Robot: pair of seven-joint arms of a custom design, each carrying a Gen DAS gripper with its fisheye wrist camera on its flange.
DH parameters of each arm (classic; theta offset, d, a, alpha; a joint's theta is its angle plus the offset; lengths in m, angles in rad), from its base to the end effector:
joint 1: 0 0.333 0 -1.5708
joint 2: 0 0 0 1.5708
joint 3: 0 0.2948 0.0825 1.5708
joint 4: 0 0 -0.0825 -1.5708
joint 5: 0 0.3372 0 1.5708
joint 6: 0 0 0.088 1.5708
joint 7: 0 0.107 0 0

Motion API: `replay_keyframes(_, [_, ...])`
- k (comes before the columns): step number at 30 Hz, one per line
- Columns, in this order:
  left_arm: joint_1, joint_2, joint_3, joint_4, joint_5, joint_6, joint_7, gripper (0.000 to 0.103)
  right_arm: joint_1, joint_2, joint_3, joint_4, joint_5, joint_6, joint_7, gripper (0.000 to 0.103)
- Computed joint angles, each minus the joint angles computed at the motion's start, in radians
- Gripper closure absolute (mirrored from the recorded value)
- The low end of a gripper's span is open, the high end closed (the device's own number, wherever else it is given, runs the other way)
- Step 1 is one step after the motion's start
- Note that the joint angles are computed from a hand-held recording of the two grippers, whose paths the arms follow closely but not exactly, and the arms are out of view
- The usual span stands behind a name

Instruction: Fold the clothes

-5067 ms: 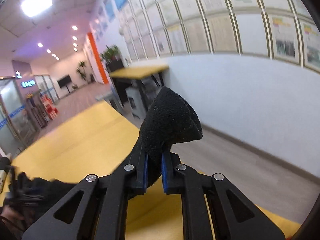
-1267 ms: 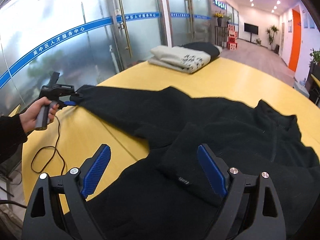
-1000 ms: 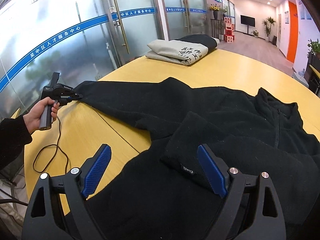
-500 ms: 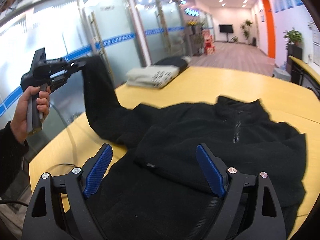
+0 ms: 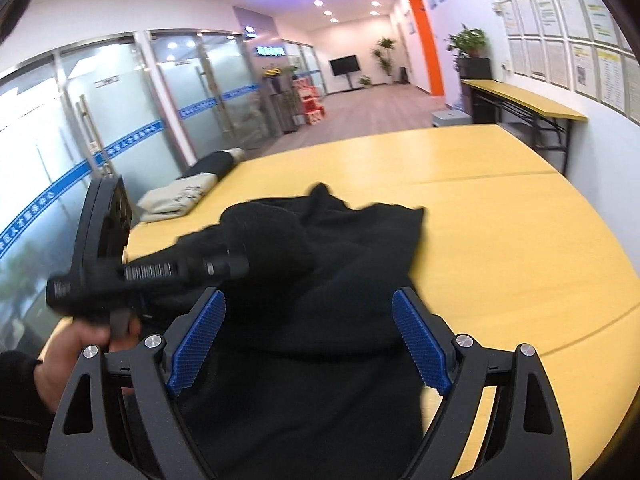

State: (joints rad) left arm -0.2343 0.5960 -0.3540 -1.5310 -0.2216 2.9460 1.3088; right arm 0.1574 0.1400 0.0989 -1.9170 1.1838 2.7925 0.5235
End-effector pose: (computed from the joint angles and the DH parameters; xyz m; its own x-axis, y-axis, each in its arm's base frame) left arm 0.6193 -0.3248 0.4284 -0.1667 -0.8264 0.5378 -0.8095 -0.1967 -0.5532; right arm 0.5754 0.1040 0.4829 0.4202 -0.8602 -0.2890 -0.6186 -0.0385 -0.7848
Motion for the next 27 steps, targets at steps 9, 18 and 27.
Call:
replay_keyframes(9, [-0.012,-0.281,0.078,-0.394,0.057,0.165,-0.076,0.033,-0.047,0.246,0.018,0.243,-0.112,-0.185,0.172,0.008])
replay_keyframes(18, [0.132,-0.405,0.147,-0.612,0.091,0.147,-0.027,0.030,0.037,0.476,-0.015,0.486,-0.490,-0.180,0.547,0.085])
replay_keyframes(27, [0.436,-0.305,-0.121,-0.563,-0.279,0.132,0.378,0.045,0.007,0.405,0.005,0.392,-0.500,-0.057,0.591,0.093])
